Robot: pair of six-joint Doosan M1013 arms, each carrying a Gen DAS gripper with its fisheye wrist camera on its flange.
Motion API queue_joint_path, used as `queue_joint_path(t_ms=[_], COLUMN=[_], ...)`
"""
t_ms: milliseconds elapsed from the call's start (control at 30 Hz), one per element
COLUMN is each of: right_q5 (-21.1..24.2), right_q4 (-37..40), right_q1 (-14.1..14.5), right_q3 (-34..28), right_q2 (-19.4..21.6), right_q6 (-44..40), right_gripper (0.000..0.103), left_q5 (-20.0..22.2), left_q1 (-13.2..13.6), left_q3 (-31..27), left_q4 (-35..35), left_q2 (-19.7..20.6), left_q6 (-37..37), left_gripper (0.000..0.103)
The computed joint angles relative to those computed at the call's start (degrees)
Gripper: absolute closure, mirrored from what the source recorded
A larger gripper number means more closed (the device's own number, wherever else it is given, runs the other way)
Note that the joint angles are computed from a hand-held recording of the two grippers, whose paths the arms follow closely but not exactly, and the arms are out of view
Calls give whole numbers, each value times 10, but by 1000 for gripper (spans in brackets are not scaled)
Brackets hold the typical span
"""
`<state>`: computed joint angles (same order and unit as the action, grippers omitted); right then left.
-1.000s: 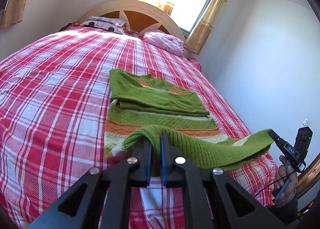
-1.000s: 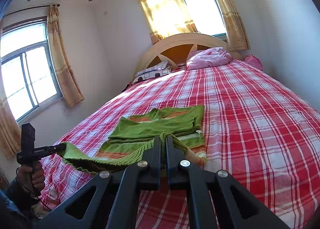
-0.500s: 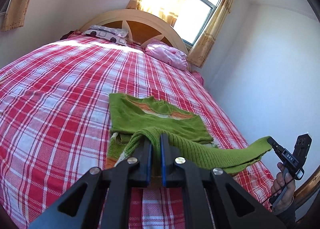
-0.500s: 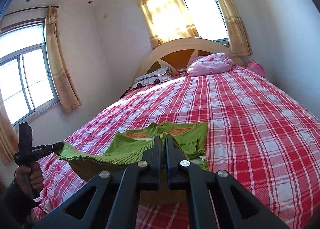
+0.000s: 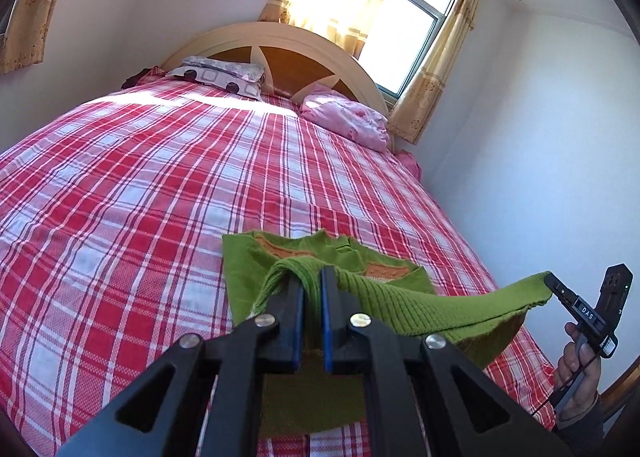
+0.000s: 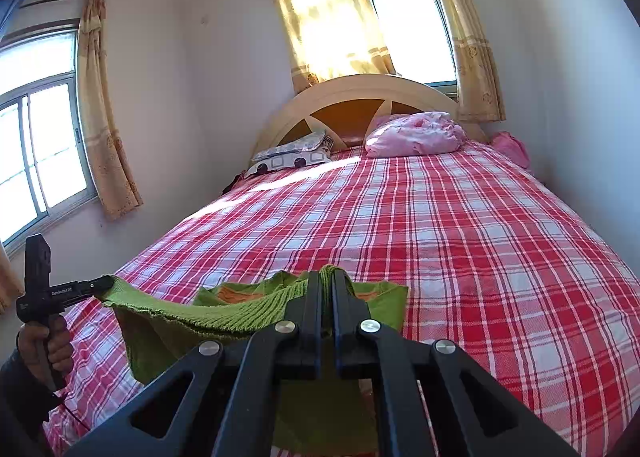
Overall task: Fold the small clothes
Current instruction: 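Lift the ribbed hem with both grippers and fold it over toward the collar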
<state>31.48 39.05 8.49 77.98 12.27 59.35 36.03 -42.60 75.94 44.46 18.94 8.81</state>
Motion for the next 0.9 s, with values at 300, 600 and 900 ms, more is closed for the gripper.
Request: queue_joint_path(t_ms=[300,600,900], right_q5=[32,104,194], right_q4=[-76,-166,-234], right_q1=[3,9,17], right_q3=[-77,-180,-273], right_q2=[72,165,244], right_q6=[84,179,239], right_gripper=[100,100,99], left_q5=[22,72,109], left_q1=[31,63,78], left_q3=[-66,-148,-192], left_q4=[-78,-177,-218], left_q2=[51,124,169], left_q6=[90,173,212], left_gripper=[95,95,95])
